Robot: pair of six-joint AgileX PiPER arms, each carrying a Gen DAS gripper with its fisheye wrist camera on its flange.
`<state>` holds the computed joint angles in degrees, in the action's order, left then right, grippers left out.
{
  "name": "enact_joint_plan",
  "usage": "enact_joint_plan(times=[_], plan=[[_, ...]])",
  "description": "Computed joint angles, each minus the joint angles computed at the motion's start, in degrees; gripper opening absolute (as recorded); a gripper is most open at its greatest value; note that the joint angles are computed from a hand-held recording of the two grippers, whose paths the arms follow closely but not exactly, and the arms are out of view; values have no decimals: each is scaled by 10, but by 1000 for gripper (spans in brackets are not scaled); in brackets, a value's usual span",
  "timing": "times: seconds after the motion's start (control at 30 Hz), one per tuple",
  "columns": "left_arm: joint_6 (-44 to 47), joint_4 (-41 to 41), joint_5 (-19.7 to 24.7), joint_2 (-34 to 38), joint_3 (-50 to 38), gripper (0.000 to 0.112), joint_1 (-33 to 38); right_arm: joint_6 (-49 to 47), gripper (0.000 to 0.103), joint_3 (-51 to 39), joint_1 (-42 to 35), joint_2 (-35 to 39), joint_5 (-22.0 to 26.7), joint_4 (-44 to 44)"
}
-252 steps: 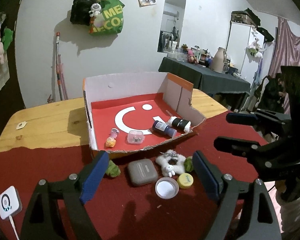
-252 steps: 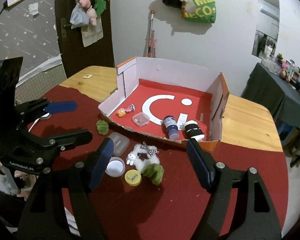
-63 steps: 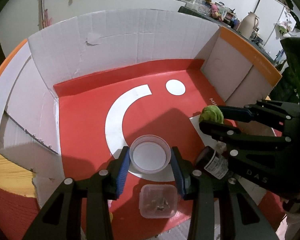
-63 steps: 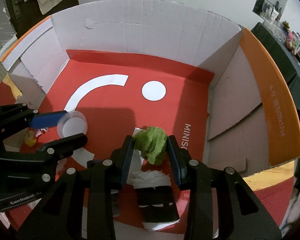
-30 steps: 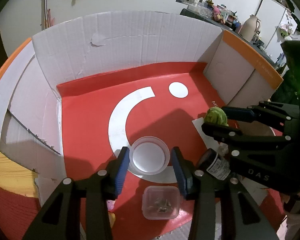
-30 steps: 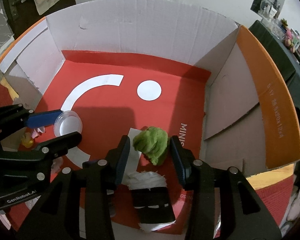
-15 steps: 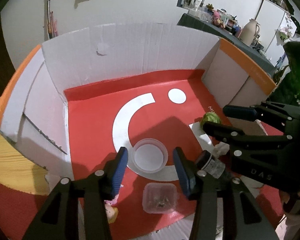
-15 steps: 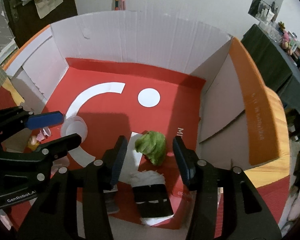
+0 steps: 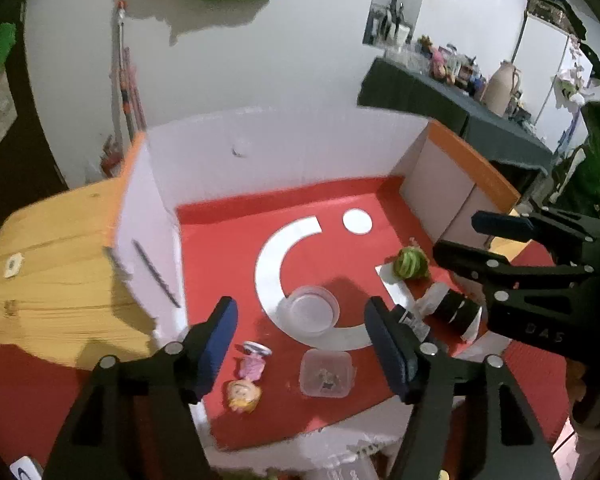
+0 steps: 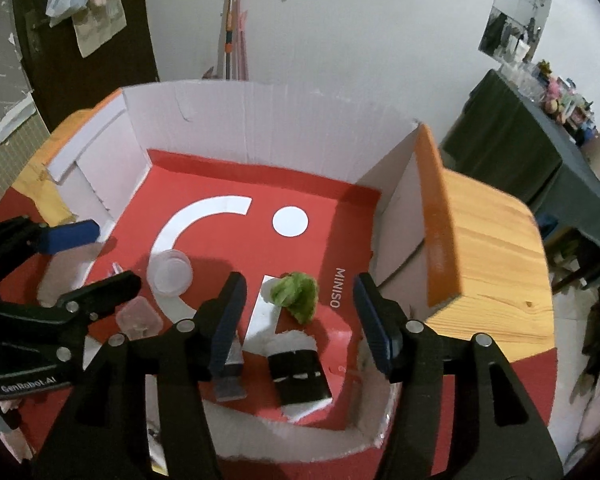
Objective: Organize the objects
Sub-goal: 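Open both tools and withdraw them from the box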
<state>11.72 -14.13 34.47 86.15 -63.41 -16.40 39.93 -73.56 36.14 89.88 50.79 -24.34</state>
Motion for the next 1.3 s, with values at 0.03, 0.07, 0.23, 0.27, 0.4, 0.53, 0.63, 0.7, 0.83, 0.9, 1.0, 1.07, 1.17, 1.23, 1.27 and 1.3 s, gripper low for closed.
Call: enact_joint_plan(times=[0.03, 0.07, 0.23, 0.27, 0.4, 0.53, 0.63, 0.7, 0.83, 0.9, 1.0, 1.07, 1.17, 1.23, 1.27, 1.3], plan=[[-3, 5, -4, -12, 7, 72, 0, 7, 61, 4, 5, -8, 0, -6], [-9, 12, -8, -23, 13, 74, 0, 21, 63, 10, 14, -19, 1, -18], [-35, 53, -25, -85, 45, 80, -6, 63, 68, 25, 53, -57, 15, -59], [-35, 54, -27, -97, 50, 80, -5, 74, 68, 28, 61, -65, 18, -67], [-28, 51, -33, -145, 75, 84, -2, 124, 74, 44, 105, -98, 37, -114], [-13, 35, -41, -190, 101, 90, 7, 160, 77, 61, 138, -130, 46, -138], [-31, 52, -53, -224, 122, 93, 5, 189, 77, 76, 166, -151, 53, -158], [-42, 63, -60, -246, 137, 97, 2, 207, 78, 86, 187, -163, 59, -172], [-28, 45, -60, -284, 160, 98, 5, 255, 84, 108, 237, -186, 80, -213], [-14, 30, -59, -300, 174, 101, 9, 286, 84, 123, 266, -197, 91, -235], [-16, 30, -67, -329, 203, 102, 8, 332, 85, 153, 302, -214, 98, -255], [-26, 37, -72, -344, 220, 103, 5, 369, 85, 171, 327, -222, 107, -272], [-18, 25, -71, -360, 240, 103, 8, 426, 88, 200, 371, -226, 130, -302], [13, -10, -71, -369, 257, 103, 22, 463, 90, 218, 398, -225, 146, -319], [11, -10, -73, -375, 266, 103, 23, 485, 90, 228, 413, -223, 155, -328], [8, -10, -76, -381, 277, 103, 25, 503, 90, 237, 424, -222, 163, -334]])
